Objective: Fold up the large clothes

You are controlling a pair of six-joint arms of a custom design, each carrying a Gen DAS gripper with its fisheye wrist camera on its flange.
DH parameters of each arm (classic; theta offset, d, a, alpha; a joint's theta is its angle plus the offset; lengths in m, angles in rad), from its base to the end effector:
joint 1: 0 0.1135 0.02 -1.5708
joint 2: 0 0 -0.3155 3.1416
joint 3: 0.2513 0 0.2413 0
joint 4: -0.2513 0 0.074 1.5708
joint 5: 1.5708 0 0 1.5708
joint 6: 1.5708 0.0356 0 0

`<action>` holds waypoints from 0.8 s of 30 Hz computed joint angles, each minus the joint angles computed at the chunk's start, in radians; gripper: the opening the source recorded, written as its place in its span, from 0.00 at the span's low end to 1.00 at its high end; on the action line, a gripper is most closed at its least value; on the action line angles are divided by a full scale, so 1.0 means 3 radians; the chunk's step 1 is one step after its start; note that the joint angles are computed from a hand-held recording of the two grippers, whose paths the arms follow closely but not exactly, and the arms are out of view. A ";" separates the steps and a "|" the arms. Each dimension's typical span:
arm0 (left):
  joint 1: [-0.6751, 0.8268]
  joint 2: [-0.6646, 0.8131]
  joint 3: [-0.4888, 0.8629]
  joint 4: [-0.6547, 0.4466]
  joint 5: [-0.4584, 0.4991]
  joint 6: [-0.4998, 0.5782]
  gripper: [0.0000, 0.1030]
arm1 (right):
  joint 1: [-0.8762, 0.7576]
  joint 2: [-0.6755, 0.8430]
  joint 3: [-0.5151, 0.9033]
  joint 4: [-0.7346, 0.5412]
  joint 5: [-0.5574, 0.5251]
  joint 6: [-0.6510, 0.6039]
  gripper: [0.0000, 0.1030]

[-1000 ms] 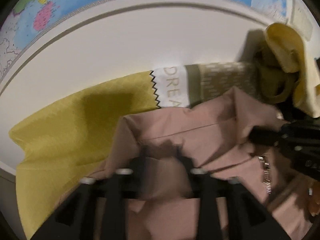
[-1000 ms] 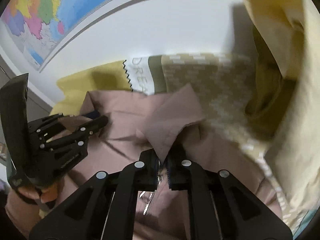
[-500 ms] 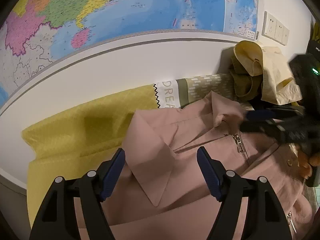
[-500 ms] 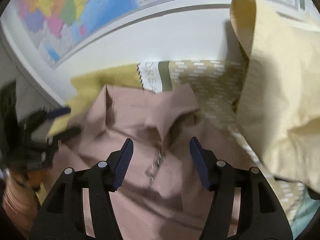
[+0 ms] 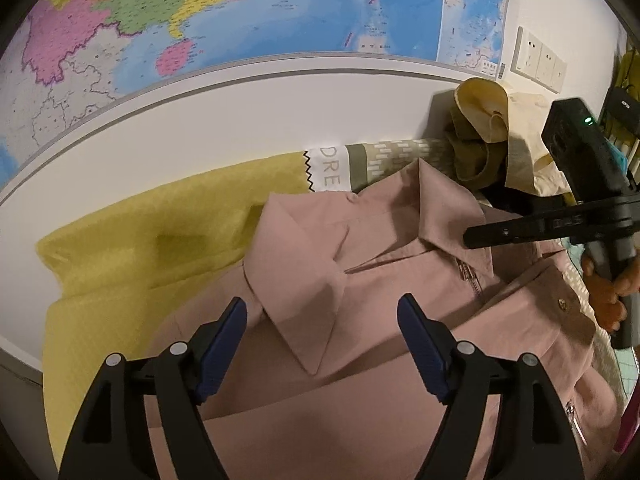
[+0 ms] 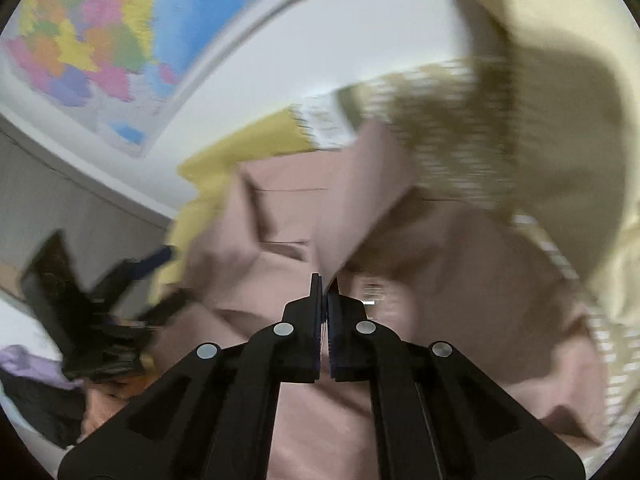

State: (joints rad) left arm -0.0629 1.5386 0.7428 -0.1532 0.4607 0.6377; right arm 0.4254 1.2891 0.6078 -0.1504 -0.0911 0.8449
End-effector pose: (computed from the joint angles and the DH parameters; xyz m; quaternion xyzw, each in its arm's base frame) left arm 0.2764 -0.0333 0.2178 0.3837 0.8466 -0.1240 0.3472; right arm 0.2039 0.0960 0.2351 0.1779 0.9145 0.2483 0.2653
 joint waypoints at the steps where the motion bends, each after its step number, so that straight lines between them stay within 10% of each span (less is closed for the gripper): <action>1: 0.0022 -0.0006 -0.0005 -0.0013 0.0004 0.0008 0.73 | -0.0006 0.0050 0.0030 -0.0097 0.0076 0.0016 0.11; 10: 0.0209 0.0005 -0.0045 -0.0183 0.0131 0.0219 0.73 | 0.0770 0.0014 0.0345 -0.0584 0.1218 0.0064 0.31; 16: 0.0525 -0.0171 -0.0181 -0.0387 0.0399 0.0511 0.73 | 0.0425 0.0191 0.0132 -0.0396 0.0665 0.0007 0.31; 24: 0.1807 -0.0331 -0.0138 -0.1278 0.1124 0.1594 0.80 | 0.1640 -0.1002 0.0104 -0.1225 0.1549 0.0590 0.59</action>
